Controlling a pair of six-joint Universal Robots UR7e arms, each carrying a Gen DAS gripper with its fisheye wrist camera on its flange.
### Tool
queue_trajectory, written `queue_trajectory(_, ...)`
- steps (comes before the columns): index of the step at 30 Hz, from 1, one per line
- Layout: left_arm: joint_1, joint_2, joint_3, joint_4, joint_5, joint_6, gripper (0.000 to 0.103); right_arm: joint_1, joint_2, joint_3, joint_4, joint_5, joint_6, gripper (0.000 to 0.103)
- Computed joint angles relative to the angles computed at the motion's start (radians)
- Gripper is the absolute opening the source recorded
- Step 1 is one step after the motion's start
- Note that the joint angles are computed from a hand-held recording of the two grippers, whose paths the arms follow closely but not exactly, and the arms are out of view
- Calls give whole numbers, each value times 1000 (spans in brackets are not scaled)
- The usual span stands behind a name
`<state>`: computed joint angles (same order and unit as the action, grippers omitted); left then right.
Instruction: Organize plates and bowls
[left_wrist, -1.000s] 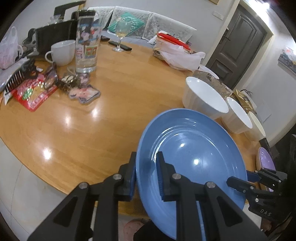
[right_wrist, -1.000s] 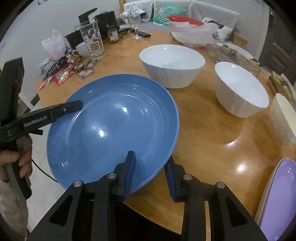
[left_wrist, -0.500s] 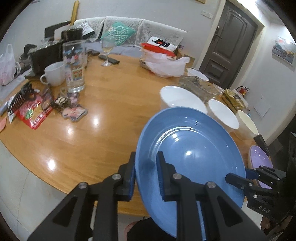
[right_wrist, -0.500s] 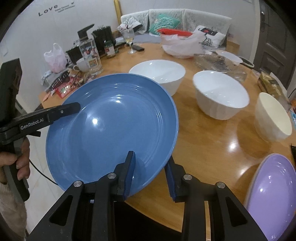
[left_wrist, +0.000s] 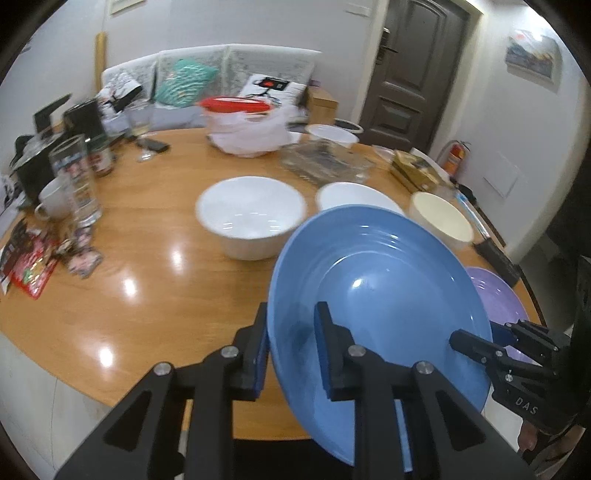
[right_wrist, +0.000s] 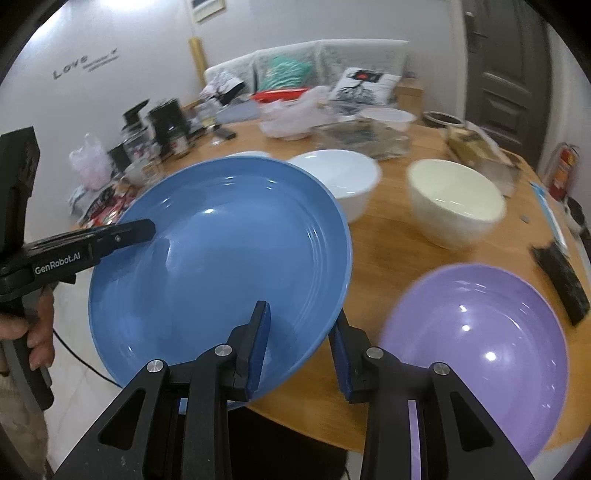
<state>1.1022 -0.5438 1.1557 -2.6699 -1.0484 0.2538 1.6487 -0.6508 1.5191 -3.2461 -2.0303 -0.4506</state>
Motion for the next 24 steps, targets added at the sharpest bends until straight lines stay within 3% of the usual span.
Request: queue_trajectory(24, -123, 190, -121, 121, -49, 14, 19, -129, -211, 259, -279, -58, 8, 28)
